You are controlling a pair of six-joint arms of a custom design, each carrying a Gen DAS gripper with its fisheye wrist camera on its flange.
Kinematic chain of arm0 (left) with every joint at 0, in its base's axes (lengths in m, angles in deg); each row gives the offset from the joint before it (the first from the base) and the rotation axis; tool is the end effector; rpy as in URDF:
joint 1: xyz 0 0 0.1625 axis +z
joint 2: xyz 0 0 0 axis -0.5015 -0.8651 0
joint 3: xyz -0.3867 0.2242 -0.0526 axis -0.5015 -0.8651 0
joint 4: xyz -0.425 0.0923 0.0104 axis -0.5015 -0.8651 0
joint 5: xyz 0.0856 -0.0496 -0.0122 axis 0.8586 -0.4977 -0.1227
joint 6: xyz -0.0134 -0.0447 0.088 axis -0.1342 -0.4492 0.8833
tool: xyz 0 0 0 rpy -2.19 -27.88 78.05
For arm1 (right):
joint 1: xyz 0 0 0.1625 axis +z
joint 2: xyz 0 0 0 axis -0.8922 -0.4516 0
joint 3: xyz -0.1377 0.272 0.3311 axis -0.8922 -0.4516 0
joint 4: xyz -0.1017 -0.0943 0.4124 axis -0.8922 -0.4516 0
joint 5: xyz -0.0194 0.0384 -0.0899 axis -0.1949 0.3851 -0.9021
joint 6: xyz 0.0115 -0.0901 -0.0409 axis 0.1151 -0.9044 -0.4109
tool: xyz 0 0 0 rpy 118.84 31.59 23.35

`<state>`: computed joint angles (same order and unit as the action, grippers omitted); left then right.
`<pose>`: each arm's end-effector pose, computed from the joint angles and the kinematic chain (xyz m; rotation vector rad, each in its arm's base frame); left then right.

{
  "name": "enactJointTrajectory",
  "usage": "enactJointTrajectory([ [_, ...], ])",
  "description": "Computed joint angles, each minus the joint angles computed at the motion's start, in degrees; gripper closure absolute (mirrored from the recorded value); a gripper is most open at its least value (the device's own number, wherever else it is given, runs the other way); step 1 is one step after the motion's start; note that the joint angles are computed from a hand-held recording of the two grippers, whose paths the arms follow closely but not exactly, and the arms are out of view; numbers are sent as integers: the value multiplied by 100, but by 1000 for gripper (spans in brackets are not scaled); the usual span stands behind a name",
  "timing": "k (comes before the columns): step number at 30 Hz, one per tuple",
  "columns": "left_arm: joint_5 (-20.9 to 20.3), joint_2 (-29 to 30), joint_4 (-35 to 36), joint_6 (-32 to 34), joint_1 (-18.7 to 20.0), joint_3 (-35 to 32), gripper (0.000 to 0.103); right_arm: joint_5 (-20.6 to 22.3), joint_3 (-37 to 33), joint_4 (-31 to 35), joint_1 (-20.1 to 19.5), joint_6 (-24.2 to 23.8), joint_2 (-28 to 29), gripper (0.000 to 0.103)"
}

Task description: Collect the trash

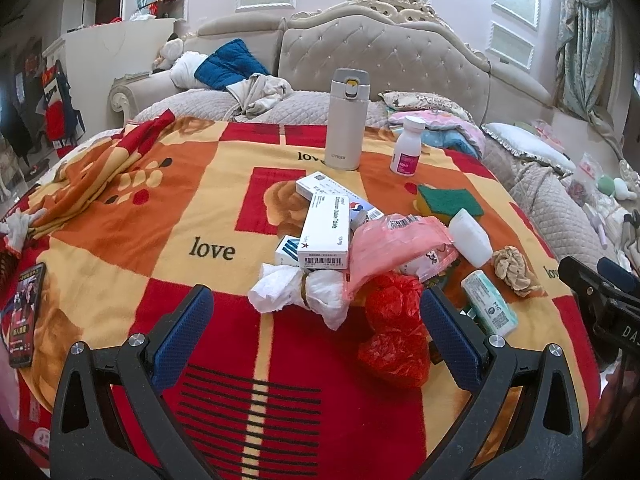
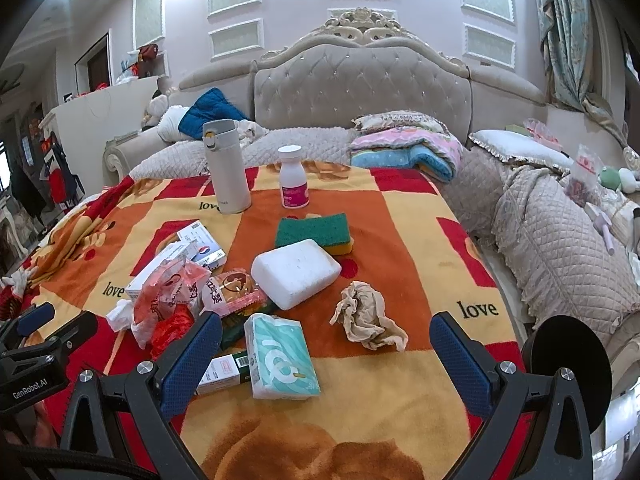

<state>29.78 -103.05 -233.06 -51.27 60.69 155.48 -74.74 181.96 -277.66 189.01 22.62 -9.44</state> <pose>-0.1626 -0.3478 0.2474 0.4726 2.2937 -1.0172 0.3033 -0.3347 0.1590 0.3269 -2.1569 1.0801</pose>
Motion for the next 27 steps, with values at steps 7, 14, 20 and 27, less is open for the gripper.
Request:
enactJointTrajectory([
  [7,-21,-15,74,-74,15,2,1,24,28,113,-35,44,-48,0],
  [14,-10,-13,224,-159,37,-57,1,97,107,261,-120,196,-117,0],
  [20,-33,-19,270,-170,97,-76,1,112,141,459,-178,291,-146,0],
  [27,-69,-134,443,-72,193,-66,1,323,239,758,-308,384,-182,0],
])
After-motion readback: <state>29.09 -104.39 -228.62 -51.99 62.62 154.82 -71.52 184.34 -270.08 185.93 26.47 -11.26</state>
